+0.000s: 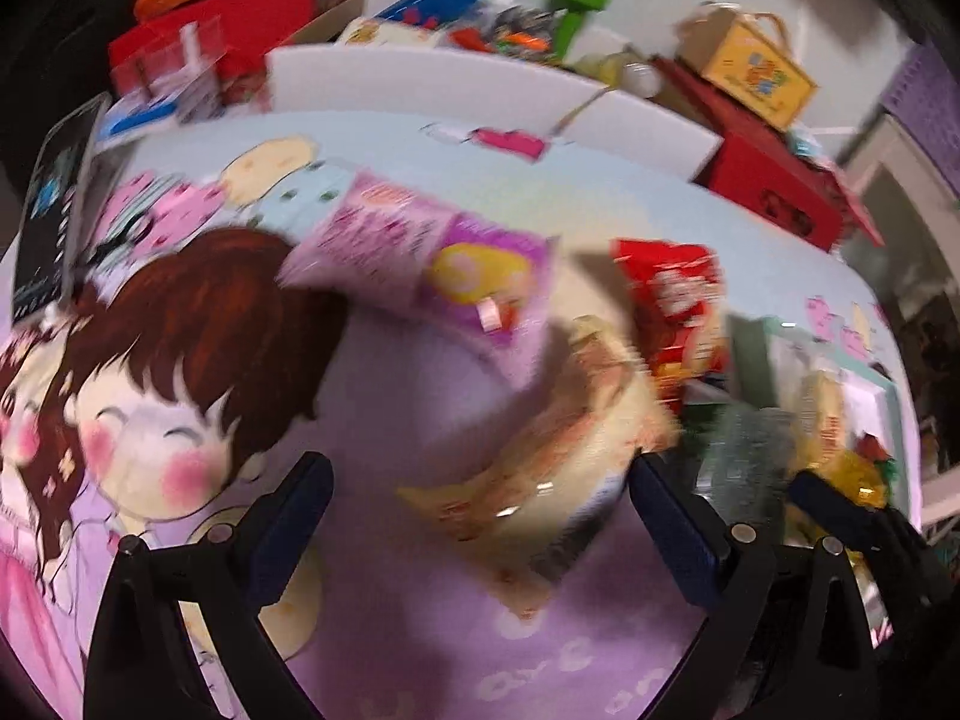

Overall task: Organize snacks
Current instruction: 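Grasp the cream bread roll packet with the left tool while the right tool grasps the grey-green packet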

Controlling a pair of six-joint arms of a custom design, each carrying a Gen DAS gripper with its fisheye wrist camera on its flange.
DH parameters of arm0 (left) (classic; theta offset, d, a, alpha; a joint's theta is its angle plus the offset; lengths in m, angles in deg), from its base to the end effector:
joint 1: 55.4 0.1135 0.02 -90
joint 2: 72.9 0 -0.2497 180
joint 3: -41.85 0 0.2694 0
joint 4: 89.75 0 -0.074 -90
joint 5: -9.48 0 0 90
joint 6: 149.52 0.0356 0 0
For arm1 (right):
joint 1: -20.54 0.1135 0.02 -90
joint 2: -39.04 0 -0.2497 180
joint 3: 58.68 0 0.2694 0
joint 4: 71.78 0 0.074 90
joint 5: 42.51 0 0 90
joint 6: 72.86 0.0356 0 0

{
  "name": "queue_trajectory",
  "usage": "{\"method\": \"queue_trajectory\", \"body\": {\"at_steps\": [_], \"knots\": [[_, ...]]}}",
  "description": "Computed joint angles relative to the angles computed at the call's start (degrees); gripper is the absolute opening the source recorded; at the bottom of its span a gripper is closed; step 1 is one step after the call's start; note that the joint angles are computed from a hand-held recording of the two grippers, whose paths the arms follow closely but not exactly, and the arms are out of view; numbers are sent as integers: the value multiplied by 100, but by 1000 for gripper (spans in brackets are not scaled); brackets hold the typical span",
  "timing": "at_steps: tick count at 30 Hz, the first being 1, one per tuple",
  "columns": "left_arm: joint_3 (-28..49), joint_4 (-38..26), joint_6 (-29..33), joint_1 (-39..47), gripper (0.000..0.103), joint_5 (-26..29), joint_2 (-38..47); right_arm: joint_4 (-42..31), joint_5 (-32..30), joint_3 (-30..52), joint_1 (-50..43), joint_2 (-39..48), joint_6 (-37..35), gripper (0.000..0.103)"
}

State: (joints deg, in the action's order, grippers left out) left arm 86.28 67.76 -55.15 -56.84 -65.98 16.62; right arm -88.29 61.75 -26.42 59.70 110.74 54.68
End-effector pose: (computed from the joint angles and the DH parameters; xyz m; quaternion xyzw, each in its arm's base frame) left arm 0.2492 -0.0152 0.0721 0.0739 0.9705 -0.1192 0.1960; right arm 0.1687 0.1261 0.0895 0.0229 0.9492 0.0872 0.3015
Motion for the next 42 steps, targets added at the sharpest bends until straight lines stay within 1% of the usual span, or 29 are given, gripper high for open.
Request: {"method": "queue_trajectory", "body": {"at_steps": [3, 5, 6, 8, 10, 11, 14, 16, 19, 20, 24, 27, 33, 37, 42], "knots": [[47, 7, -75, 381, 99, 125, 112, 53, -108, -75, -79, -143, -1, 85], [42, 28, -95, 593, 99, 97, 112, 142, -224, -126, -149, -220, -7, 84], [41, 39, -117, 675, 99, 47, 113, 164, -222, -131, -145, -231, -5, 79], [31, 50, -163, 806, 99, 14, 103, 181, -146, -114, -89, -207, 24, 76], [62, 72, -143, 943, 99, 39, 153, 279, -198, -145, -82, -236, 6, 67], [78, 98, -106, 1002, 99, 73, 189, 297, -180, -151, -68, -270, 5, 66], [101, 143, -57, 1018, 99, 136, 273, 253, -142, -101, -26, -268, -56, 66], [105, 164, -30, 983, 99, 165, 277, 240, -121, 1, -33, 11, -1, 66], [142, 212, -85, 920, 99, 233, 340, 423, -248, 31, -153, 309, 32, 65], [133, 167, -98, 916, 99, 269, 282, 459, -259, 34, -157, 326, 14, 65], [256, 358, -206, 947, 99, 468, 445, 667, -419, 37, -215, 431, -46, 65], [343, 413, -209, 924, 99, 502, 530, 879, -605, -7, -303, 473, -101, 65], [449, 632, -362, 779, 99, 673, 699, 828, -416, 93, -307, 609, -95, 66], [478, 873, -476, 526, 99, 575, 871, 744, -273, 130, -286, 615, -77, 66], [440, 1135, -596, 189, 99, 123, 942, 771, -241, 49, -411, 535, -17, 64]]}}
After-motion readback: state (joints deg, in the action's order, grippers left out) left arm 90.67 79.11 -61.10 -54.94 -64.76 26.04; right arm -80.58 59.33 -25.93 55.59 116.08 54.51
